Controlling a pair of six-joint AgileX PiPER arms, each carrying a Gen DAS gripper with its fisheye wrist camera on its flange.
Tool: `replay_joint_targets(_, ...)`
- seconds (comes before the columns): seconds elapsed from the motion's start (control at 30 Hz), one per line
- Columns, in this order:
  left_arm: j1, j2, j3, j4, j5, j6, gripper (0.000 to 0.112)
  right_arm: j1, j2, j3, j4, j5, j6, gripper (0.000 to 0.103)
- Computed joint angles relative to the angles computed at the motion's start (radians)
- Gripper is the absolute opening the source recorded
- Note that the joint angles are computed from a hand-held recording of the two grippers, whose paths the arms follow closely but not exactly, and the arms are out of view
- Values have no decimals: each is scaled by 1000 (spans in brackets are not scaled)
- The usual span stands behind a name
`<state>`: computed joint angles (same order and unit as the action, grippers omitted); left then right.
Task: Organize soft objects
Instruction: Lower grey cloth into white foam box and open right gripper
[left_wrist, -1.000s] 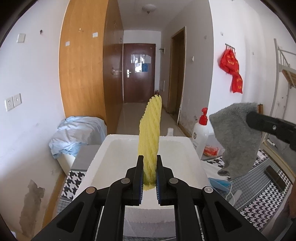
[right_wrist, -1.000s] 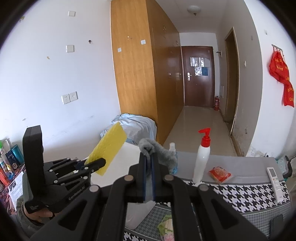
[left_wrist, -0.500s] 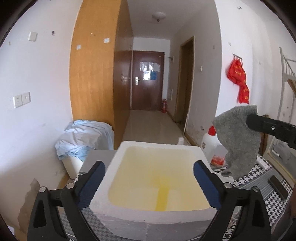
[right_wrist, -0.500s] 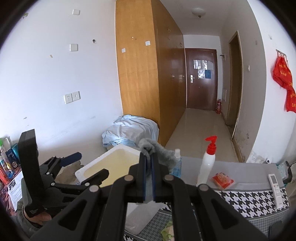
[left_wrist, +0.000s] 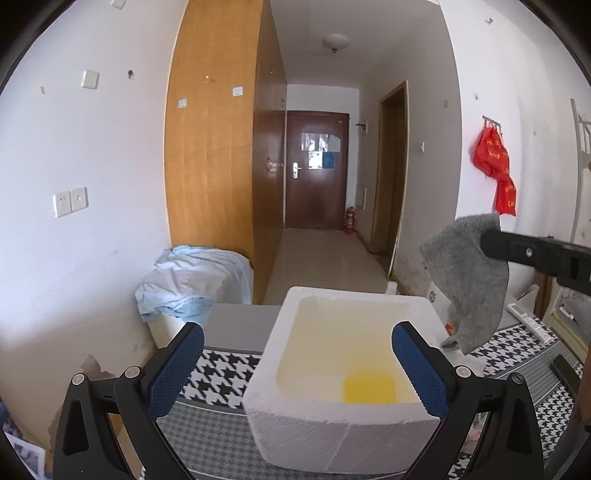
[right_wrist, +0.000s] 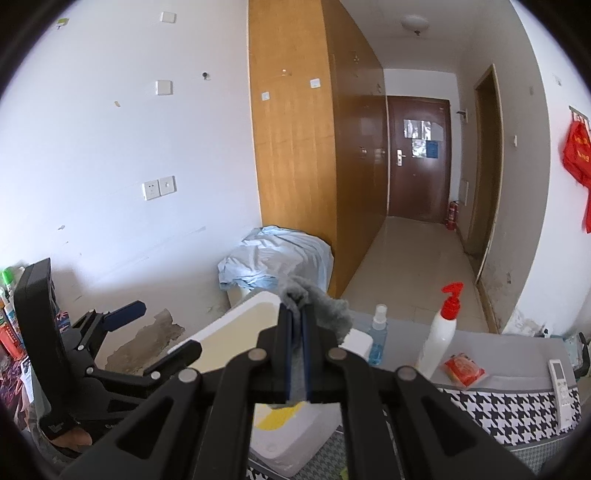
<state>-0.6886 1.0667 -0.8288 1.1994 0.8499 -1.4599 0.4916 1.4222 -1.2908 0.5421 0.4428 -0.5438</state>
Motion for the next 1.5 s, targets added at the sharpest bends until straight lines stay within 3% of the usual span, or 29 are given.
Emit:
replay_joint_targets(0.43, -69, -97, 60, 25, 120, -26, 102, 67, 78, -65, -85, 33, 87, 7)
replay_joint_targets(0.83, -72, -151, 93, 2, 163, -23, 102, 118, 153, -125, -219, 74, 212, 7)
replay_joint_targets(1.17, -127, -205, 124, 22, 239, -58, 102, 129, 211, -166, -263, 120, 260, 8)
replay_joint_targets(1.3, -121, -209, 126, 17, 236, -53, 102, 122, 226, -172, -252, 130, 256, 8)
replay_joint_targets(1.4, -107, -208, 124, 9, 219, -46, 102, 116, 237, -185, -253, 156, 262, 16)
replay_joint_targets(1.5, -117, -204, 121, 12, 226, -45, 102, 118, 221, -157, -257, 126, 262, 48)
